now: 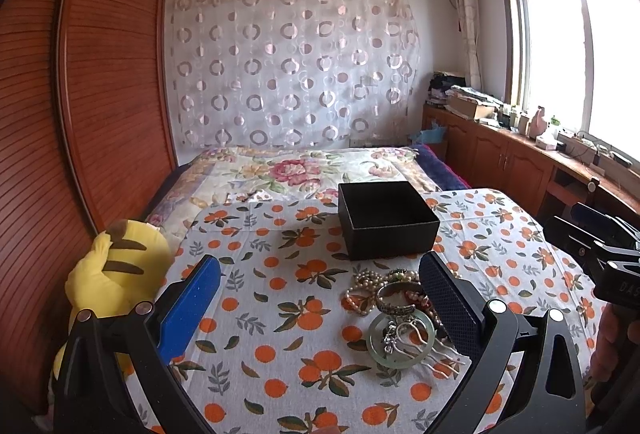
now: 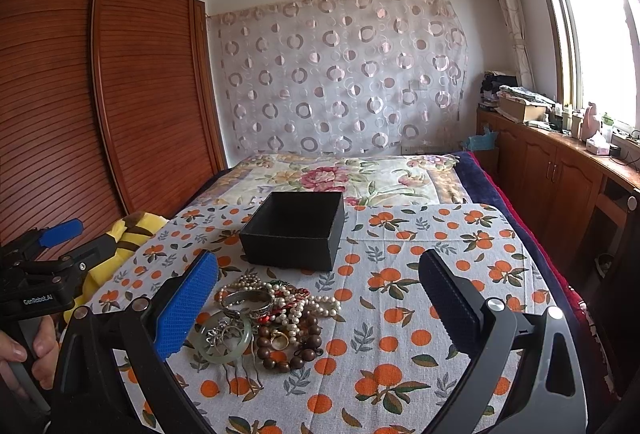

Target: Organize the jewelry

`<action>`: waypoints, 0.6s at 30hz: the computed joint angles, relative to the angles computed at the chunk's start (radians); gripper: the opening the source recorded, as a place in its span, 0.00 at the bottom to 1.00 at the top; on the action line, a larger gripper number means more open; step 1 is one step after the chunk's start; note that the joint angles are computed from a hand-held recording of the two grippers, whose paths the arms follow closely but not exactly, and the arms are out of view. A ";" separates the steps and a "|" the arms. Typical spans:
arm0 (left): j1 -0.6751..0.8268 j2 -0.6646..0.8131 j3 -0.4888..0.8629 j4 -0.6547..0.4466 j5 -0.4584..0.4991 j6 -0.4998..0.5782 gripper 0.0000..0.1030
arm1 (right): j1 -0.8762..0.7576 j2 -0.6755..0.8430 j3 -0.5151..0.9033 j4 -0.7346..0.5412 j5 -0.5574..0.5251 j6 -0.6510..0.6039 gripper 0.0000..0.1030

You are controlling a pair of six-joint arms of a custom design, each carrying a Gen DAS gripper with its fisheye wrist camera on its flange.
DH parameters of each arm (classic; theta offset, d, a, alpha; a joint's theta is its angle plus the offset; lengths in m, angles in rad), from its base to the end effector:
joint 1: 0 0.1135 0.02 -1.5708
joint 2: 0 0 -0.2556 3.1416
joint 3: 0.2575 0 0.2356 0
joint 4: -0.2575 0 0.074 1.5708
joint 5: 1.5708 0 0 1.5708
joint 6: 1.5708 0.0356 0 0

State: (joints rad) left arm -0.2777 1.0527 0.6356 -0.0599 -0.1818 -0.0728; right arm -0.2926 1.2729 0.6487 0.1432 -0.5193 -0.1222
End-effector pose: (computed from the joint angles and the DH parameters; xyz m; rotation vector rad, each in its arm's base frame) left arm 0.2161 -0.0549 0.2481 0.0959 2.0372 -0.0334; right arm 0.2521 -0.0575 0.2248 -0.1483 1.9884 0.2660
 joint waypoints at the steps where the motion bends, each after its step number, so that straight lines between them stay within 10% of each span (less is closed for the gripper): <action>1: -0.002 0.001 0.008 -0.007 -0.002 -0.002 0.94 | 0.001 0.000 -0.003 0.003 0.002 -0.001 0.98; 18: 0.002 -0.009 -0.010 0.008 0.002 0.000 0.94 | 0.001 -0.004 -0.005 0.003 0.002 0.000 0.98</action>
